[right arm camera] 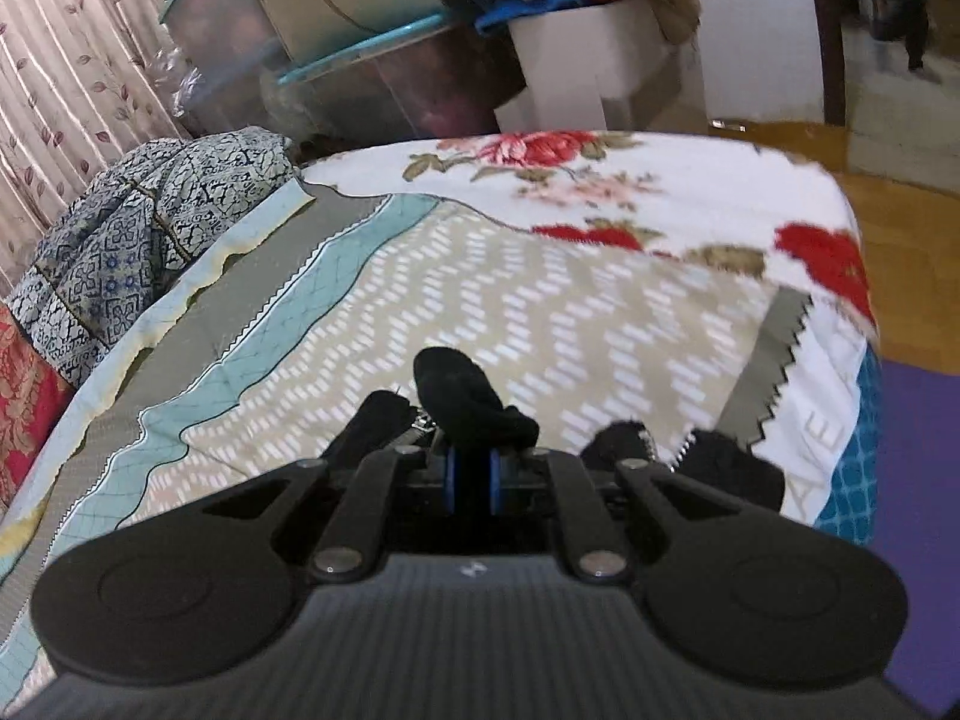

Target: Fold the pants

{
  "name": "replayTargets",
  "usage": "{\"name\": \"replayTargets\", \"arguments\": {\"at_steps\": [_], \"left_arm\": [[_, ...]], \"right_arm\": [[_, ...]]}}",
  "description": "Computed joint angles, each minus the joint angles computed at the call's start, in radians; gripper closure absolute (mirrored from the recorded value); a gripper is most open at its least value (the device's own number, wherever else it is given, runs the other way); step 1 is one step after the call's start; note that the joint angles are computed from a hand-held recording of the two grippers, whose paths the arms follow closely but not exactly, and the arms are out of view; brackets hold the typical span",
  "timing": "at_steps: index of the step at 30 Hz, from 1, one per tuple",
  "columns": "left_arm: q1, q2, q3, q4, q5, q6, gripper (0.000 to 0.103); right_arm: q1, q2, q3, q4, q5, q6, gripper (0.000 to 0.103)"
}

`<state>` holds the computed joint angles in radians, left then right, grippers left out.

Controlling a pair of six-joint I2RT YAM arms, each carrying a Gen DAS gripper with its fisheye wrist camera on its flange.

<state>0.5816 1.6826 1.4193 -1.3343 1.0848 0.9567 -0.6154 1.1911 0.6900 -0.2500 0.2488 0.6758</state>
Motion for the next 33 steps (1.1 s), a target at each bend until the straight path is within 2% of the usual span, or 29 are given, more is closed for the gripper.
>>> {"name": "replayTargets", "arguments": {"at_steps": [2, 3, 5, 7, 8, 9, 11, 14, 16, 18, 21, 22, 23, 25, 28, 30, 31, 32, 33], "left_arm": [[-0.061, 0.022, 0.042, 0.108, -0.027, -0.185, 0.04], [-0.119, 0.034, 0.053, 0.183, -0.077, -0.285, 0.04], [-0.22, 0.118, 0.125, 0.225, -0.189, -0.378, 0.039], [-0.317, 0.298, 0.291, 0.111, -0.309, -0.401, 0.037], [-0.354, 0.401, 0.389, 0.027, -0.34, -0.415, 0.042], [-0.384, 0.498, 0.474, -0.044, -0.347, -0.446, 0.061], [-0.42, 0.569, 0.532, -0.069, -0.344, -0.479, 0.091], [-0.413, 0.465, 0.457, 0.124, -0.301, -0.571, 0.094], [-0.35, 0.428, 0.459, 0.257, -0.196, -0.706, 0.094], [-0.286, 0.436, 0.499, 0.406, -0.142, -0.893, 0.095], [-0.232, 0.435, 0.477, 0.697, -0.162, -1.115, 0.095], [-0.229, 0.439, 0.462, 0.777, -0.186, -1.147, 0.095], [-0.236, 0.442, 0.448, 0.839, -0.224, -1.165, 0.095], [-0.269, 0.5, 0.491, 0.875, -0.331, -1.145, 0.095], [-0.324, 0.624, 0.6, 0.807, -0.471, -1.097, 0.095], [-0.346, 0.673, 0.647, 0.732, -0.564, -1.054, 0.095], [-0.354, 0.68, 0.643, 0.723, -0.595, -1.041, 0.094], [-0.348, 0.667, 0.602, 0.74, -0.593, -1.026, 0.094], [-0.343, 0.652, 0.568, 0.762, -0.577, -1.018, 0.092]], "right_arm": [[-0.027, -0.025, -0.015, 0.004, -0.026, -0.013, 0.09], [-0.033, -0.039, -0.026, 0.006, -0.029, -0.025, 0.09], [-0.074, -0.079, -0.062, 0.016, -0.067, -0.059, 0.09], [-0.097, -0.086, -0.083, 0.041, -0.1, -0.077, 0.089], [-0.116, -0.084, -0.092, 0.059, -0.123, -0.09, 0.089], [-0.123, -0.085, -0.09, 0.06, -0.134, -0.096, 0.089], [-0.131, -0.078, -0.069, 0.053, -0.15, -0.115, 0.09], [-0.119, -0.079, -0.023, 0.056, -0.148, -0.164, 0.09], [-0.121, -0.091, 0.006, 0.084, -0.156, -0.149, 0.09], [-0.135, -0.085, 0.042, 0.133, -0.193, -0.09, 0.09], [-0.124, -0.018, 0.108, 0.192, -0.287, -0.026, 0.09], [-0.101, 0.016, 0.132, 0.204, -0.299, -0.025, 0.09], [-0.072, 0.061, 0.155, 0.224, -0.314, -0.029, 0.09], [0.003, 0.165, 0.213, 0.252, -0.297, -0.045, 0.09], [0.086, 0.366, 0.32, 0.279, -0.27, -0.081, 0.09], [0.114, 0.522, 0.437, 0.19, -0.233, -0.096, 0.086], [0.116, 0.567, 0.474, 0.155, -0.23, -0.095, 0.084], [0.111, 0.602, 0.503, 0.125, -0.219, -0.092, 0.079], [0.102, 0.601, 0.494, 0.14, -0.211, -0.083, 0.079]]}}
